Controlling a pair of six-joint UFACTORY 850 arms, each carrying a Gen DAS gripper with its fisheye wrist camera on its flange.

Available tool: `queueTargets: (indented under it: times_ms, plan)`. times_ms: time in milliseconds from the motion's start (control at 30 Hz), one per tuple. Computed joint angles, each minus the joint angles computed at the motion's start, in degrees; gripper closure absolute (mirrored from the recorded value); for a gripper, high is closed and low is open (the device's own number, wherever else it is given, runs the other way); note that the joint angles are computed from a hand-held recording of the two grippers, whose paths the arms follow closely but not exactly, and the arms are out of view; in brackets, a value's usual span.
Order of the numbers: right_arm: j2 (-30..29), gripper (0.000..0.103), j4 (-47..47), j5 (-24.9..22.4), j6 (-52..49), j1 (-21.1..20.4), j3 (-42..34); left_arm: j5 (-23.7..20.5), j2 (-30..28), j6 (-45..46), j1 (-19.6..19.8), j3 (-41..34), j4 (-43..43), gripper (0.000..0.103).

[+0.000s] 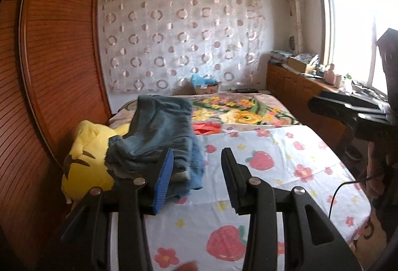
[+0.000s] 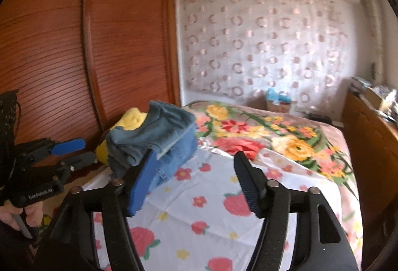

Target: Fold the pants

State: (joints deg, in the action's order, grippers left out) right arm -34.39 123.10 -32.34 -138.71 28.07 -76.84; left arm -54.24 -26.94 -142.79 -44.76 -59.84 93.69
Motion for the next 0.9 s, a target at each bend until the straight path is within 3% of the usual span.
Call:
queueTargets:
  times_ms: [333, 600, 900]
  plan:
    - [10.9, 0.029, 23.4, -2.4, -17.3, -4.7, 17.4, -1.6, -1.5, 2.0, -4.7, -3.2, -0.5, 0.063]
    - [14.6, 0.026, 28.1, -4.3, -21.5, -6.9, 22.8, -3.5, -2.3, 2.6, -7.2, -4.7, -2.1, 0.062]
    - [15.0, 0.025, 27.7, -5.3, -21.0, -7.4, 24.0, -4.1, -2.0, 3.3, -7.7, -4.6, -3.9, 0.062]
